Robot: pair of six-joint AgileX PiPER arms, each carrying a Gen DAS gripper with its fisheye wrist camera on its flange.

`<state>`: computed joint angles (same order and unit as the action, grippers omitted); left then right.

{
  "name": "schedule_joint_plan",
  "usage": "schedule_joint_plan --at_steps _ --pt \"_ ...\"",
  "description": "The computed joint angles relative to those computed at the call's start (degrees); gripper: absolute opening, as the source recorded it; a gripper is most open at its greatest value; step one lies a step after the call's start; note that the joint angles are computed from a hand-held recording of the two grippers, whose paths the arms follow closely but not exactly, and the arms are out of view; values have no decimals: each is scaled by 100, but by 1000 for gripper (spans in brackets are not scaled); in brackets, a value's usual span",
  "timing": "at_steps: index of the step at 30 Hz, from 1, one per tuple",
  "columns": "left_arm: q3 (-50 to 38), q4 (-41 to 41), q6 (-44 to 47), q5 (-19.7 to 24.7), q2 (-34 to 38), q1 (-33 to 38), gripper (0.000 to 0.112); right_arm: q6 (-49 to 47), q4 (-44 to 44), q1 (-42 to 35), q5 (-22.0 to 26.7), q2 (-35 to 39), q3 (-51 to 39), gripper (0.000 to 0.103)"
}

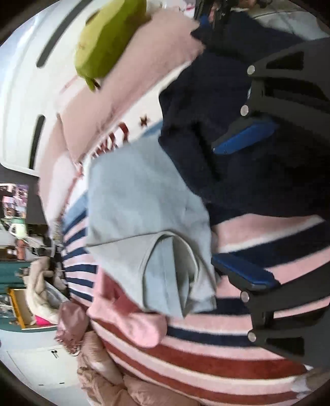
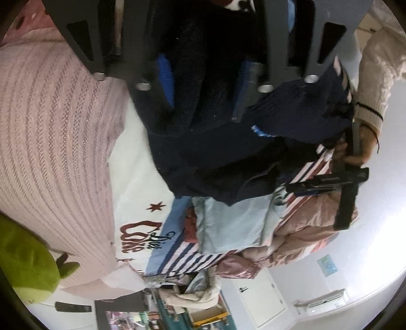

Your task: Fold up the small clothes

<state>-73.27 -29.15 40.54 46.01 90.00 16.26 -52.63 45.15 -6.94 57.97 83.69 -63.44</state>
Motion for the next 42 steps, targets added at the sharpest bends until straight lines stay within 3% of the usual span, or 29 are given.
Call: schedule_joint_plan --at_steps 2,4,7,9,14,16,18,21,23,24,25,26,30,34,37,38,40,42 --pt "299 -352 420 113 -403 246 84 -307 239 -254 365 -214 45 80" --pt "802 -993 1204 673 -990 762 87 -494 277 -355 418 -461 134 88" --pt "1430 -1414 1981 1273 -1483 1111 93 -847 200 -492 531 -793 198 91" --pt "1729 -1313 2087 1350 -1715 1130 96 -1049 109 -500 553 -956 256 97" --pt "2640 -771 2230 824 -2131 957 98 -1380 -366 -83 396 -1048 485 98" --pt "2771 -933 2315 784 -2196 1019 98 -1454 -498 146 99 -1063 667 98" --pt "2784 -843 2116 625 -2233 905 98 -1162 -849 539 -515 -1056 822 98" --pt "2986 -525 1735 -7 -2431 489 85 -988 -1021 896 -1439 -1029 986 95" --pt "2961 -419 1423 -278 -2413 366 44 -861 -1048 992 -1809 -963 960 72" --pt "2890 -269 1129 -389 -2368 316 33 -882 -1012 988 -1848 -913 923 63" --pt "2857 -184 979 -501 -2349 292 17 -908 -942 966 -1835 -842 859 41" --pt "2802 -299 1054 -512 -2283 383 15 -913 -881 939 -1778 -730 751 25" --pt "2252 -1060 1261 -343 -1855 841 12 -684 -705 970 -1721 -389 283 13" --pt "1496 -894 663 -774 -1226 616 12 206 -1181 1262 -1623 227 -673 11" --pt "946 -401 9 -982 -573 391 12 984 -1685 1439 -1142 1066 -1837 12" --pt "651 -270 -253 -867 -226 372 12 1246 -1798 1468 -930 1434 -2309 12" --pt "336 -413 -329 -746 236 426 14 1609 -1912 1492 -524 2055 -3051 15" --pt "145 -328 -446 -761 545 407 21 2059 -2407 1639 -241 2604 -3680 26"
